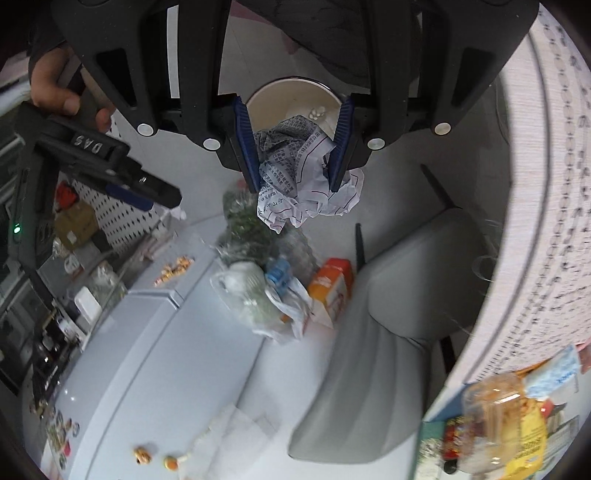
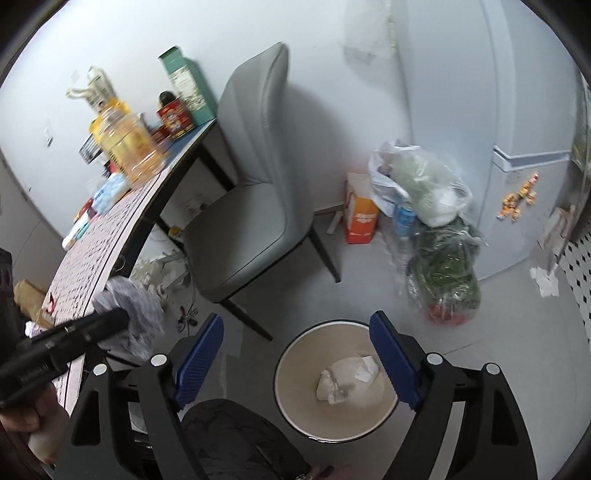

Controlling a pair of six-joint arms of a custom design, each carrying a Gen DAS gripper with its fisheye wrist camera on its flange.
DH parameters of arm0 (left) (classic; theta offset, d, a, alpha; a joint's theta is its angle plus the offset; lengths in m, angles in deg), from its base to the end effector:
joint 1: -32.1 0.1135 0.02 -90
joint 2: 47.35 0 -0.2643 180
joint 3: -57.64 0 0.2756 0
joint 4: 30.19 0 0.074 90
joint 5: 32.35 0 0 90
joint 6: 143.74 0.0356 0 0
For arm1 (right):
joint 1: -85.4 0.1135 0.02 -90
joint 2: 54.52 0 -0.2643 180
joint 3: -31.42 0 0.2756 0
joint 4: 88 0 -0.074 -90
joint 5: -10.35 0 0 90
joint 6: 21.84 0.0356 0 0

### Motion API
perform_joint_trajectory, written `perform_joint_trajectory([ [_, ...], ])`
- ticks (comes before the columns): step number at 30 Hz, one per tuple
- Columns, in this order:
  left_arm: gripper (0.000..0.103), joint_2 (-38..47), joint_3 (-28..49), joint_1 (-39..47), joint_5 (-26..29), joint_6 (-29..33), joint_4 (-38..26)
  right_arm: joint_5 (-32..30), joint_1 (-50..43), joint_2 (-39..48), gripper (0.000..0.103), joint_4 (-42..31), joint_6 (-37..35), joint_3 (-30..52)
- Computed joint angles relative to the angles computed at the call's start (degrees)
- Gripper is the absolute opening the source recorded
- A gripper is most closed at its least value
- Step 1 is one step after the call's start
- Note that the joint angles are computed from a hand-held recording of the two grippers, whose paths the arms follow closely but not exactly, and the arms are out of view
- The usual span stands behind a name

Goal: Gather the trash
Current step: 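Carry the crumpled paper and scrap to the bin and release both, then return both tools to the table above the plastic bottle and wrappers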

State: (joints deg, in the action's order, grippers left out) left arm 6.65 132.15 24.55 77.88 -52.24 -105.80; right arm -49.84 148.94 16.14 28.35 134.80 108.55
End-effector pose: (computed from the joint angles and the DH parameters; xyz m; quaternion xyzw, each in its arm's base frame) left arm 0.1810 -0.0364 0.3358 0.1266 0.9321 -0.1829 0.2860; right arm 0.1331 0.2277 0.3058 0.0977 0.9247 0.1437 0.3388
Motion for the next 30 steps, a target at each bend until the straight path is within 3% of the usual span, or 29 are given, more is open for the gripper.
perform_joint_trajectory([
  [4,0.043,1.5,-1.4,-6.5,-2.2,-4.1,1.9,0.8,-0.1,-2.8,0.081,-1.4,1.3,-1.8],
  [8,0.087,2.3,-2.9,-9.8,-2.4,-6.6,4.4,1.3,-0.4,-4.9,0.081,-2.3,2.0,-3.0],
  [11,0.096,1.3,-2.9,-8.1,-1.8,-6.2,4.5,1.7,-0.3,-5.2,0.081,-2.8,2.5,-2.9],
  [19,0.097,0.2,1.1,5.2,3.3,-0.3,0.3,0.5,1.6,-0.7,0.086,-0.3,1.7,0.5],
  [30,0.097,1.7,9.9,31.2,15.7,16.0,-9.8,3.5,6.4,13.3,0.095,-2.2,-2.4,19.1],
])
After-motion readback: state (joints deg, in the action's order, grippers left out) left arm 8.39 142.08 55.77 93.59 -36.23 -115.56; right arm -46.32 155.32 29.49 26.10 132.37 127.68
